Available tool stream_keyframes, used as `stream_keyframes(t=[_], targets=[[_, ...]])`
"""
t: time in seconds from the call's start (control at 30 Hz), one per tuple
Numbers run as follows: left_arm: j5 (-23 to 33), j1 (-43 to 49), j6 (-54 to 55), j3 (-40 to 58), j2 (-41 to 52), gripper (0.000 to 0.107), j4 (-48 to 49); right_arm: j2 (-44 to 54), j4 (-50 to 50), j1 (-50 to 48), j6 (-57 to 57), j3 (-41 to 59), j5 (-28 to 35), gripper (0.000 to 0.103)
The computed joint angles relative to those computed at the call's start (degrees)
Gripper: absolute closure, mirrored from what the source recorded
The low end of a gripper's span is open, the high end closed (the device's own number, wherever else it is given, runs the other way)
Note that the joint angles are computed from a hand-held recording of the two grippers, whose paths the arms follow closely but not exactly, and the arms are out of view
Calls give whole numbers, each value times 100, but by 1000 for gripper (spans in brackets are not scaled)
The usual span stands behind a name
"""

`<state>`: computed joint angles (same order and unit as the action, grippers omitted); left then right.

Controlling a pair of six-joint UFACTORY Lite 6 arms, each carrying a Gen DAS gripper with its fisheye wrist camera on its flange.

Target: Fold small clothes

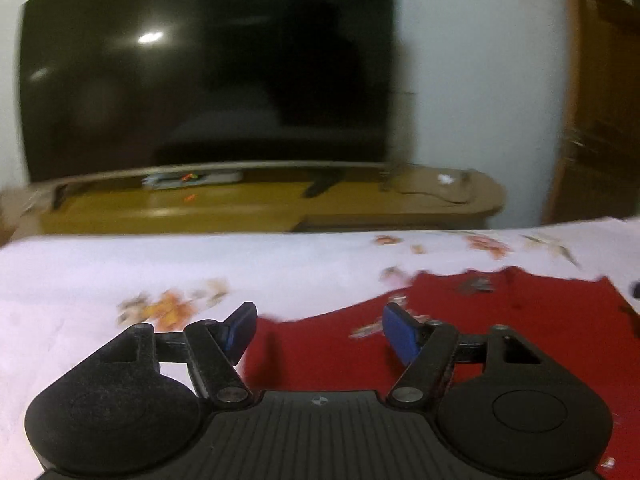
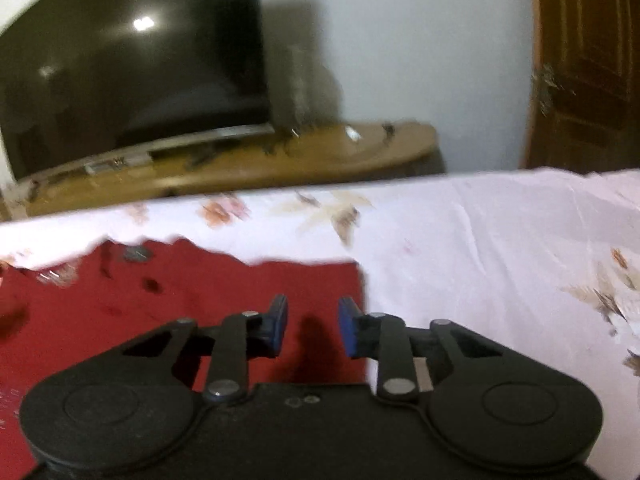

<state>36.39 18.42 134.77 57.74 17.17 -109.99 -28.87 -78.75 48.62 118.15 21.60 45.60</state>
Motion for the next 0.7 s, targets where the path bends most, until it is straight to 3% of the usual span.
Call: stream_keyframes(t=[0.07, 0.17, 0.2, 0.3, 0.47, 0.57, 0.63, 0.7], targets=[[-175, -224, -256, 260, 225, 37, 411, 235, -292, 68, 20, 91, -227, 77], [-1166, -602, -4, 739, 925, 32, 291, 1039, -276, -338, -256, 410, -758, 80], [-1110, -531, -39, 805, 1045, 28, 185, 1165, -277, -513, -226, 365, -856, 81], [-882, -361, -429, 746, 863, 28, 486, 890, -146, -700, -291, 280, -1002, 81], [-35, 151, -36, -300, 5, 28, 384, -313, 352, 302, -556, -79, -50, 74], [-570, -137, 710, -516, 111, 25, -158, 200, 406, 202, -486, -203, -431, 76], [-678, -177, 413, -350, 178, 25, -28, 565, -89, 400, 132, -295, -247, 75], [-742, -181, 428, -556, -135, 25, -114, 595, 122, 378, -14, -149, -223, 75]])
